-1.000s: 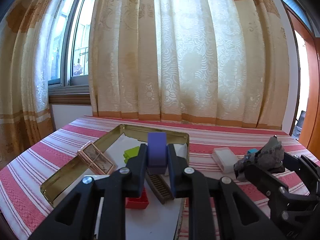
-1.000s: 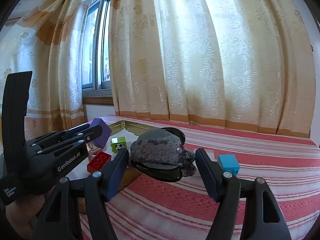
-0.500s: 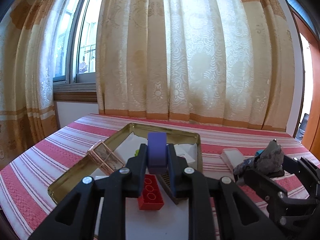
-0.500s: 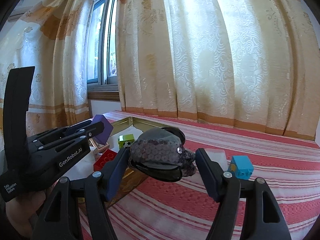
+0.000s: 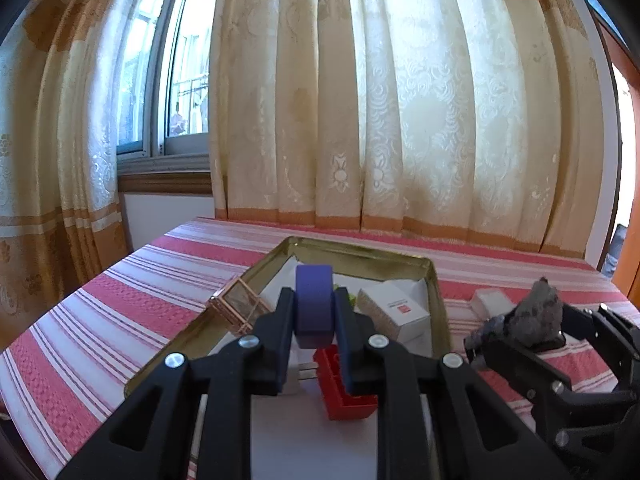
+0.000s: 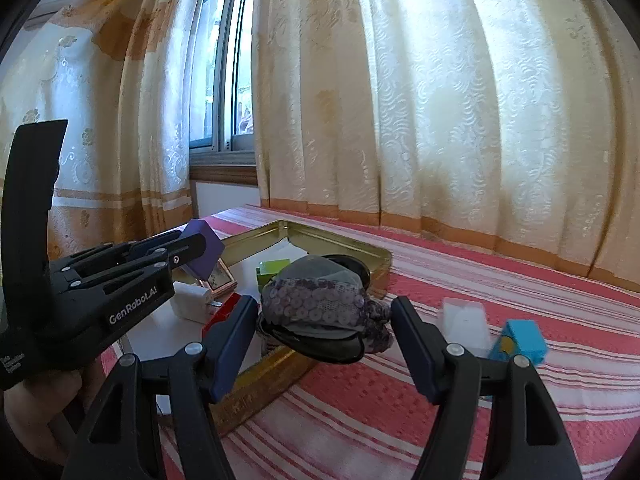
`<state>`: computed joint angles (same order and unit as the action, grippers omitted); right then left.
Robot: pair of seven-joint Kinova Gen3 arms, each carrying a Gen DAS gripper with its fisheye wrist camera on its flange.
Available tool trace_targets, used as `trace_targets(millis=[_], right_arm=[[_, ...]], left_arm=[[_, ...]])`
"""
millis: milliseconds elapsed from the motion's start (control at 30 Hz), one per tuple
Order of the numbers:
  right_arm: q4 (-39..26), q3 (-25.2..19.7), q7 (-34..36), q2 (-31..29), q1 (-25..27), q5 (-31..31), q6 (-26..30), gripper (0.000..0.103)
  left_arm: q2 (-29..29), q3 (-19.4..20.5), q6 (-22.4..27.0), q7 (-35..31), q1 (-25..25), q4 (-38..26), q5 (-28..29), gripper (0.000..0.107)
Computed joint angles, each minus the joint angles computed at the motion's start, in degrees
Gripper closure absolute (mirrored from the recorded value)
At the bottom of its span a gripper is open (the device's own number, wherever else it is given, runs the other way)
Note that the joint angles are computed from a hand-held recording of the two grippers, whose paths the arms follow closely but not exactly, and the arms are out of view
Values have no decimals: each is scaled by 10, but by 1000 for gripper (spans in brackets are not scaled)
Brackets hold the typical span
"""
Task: Organize rigid objects
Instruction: 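Carry the purple block and gray pouch toward the gold tray with both grippers, then open the left gripper over the tray while the right gripper releases the pouch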
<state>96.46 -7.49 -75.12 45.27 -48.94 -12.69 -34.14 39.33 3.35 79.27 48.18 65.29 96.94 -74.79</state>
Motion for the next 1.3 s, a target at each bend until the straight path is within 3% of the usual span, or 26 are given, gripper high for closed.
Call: trace_targets(millis=[300,433,567,633,667,800,1000,1133,1300], right_arm=[[-139,-23,-29,26,21,72,189,32],[-211,-15,-49,51,14,90,277,32],[-275,-36,-60,77,23,116,345,32],[-300,-61,-56,88,36,129,373,32],[-305,-71,-54,92,41,132,379,31],[-300,-84,-56,93,51,134,375,31],[-224,-68,-75,59,56,133,300,31],[-147,-47,-93,25,63,129,233,31],[-31,38,-92,-25,34,64,134,31]], left_arm=[[-54,18,-94,-33,-68,48,29,89],[-61,18,-113,-78,-87,44,57,89],[-58,9,-110,-94,-81,37,68,87],[-57,5,-103,-90,-77,37,74,80],[-60,4,-105,-81,-77,41,76,70],[-63,2,-94,-64,-73,45,82,38],[-49,4,-38,-67,-49,11,85,12],[-40,5,-28,-72,-35,-17,72,8],[-10,1,-36,-120,-21,-82,56,5]])
